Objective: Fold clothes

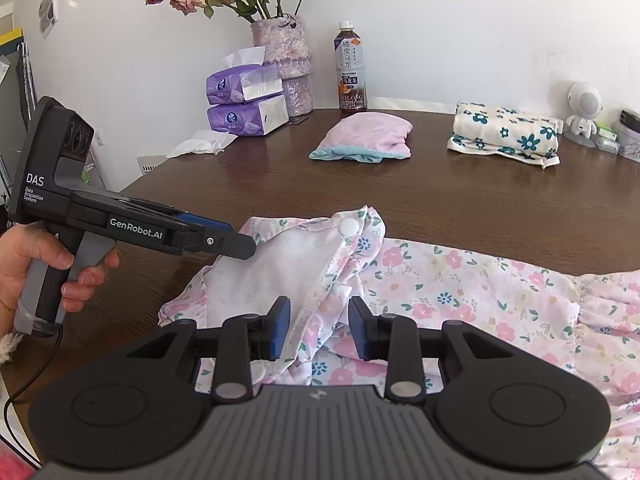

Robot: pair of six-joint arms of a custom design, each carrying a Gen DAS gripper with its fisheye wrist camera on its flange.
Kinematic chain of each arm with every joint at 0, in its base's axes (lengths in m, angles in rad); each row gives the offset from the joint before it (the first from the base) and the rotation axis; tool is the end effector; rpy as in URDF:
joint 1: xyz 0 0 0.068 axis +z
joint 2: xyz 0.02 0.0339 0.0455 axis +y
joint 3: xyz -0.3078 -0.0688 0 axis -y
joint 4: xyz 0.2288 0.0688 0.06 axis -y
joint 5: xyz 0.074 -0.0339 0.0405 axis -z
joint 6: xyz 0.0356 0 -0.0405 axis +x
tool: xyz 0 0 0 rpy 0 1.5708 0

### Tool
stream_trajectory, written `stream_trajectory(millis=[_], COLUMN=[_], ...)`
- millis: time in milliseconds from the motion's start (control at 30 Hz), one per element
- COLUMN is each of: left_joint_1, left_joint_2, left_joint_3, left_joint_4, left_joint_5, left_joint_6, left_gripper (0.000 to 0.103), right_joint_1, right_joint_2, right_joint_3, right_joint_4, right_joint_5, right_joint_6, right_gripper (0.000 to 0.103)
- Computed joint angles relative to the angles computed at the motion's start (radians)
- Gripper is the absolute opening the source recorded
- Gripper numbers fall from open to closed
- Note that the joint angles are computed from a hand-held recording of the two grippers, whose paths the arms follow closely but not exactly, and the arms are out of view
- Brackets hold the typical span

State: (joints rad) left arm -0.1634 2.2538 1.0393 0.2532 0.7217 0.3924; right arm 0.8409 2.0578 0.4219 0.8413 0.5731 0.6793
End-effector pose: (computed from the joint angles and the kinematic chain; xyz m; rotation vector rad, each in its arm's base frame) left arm 0.3987 -0.0896 0.0762 0.9125 2.1822 -0.7962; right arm 0.2023 0.1972 0.0791 0.0867 2.2162 0.1500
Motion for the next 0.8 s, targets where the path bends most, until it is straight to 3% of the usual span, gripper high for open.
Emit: stream_trajectory(millis=[367,667,800], left_joint_1=[-0.001,-0.004,0.010], left_joint_2=[0.001,0.000,-0.015], left_joint_3=[-0.005,-0.014,-0.027], left_joint_4=[0.019,0.028,-0.006], left_joint_5=[-0.010,-0.006,0.038], left_joint_6=[0.002,-0.008,-0.039], left_gripper=[0.055,0.056,0.056], right_joint_1=[-0.011,0.040,0.061], right_joint_2=[-0.002,-0.073,-0.100], right_joint_3=[-0.018,-0.050,-0.076], right_joint_4=[0.009,-0.068,-0.066], right_joint_5=[-0.019,0.059,0.078], right_joint_6=[0.006,0.053,0.095], right_gripper=[0.032,0.032,0.032])
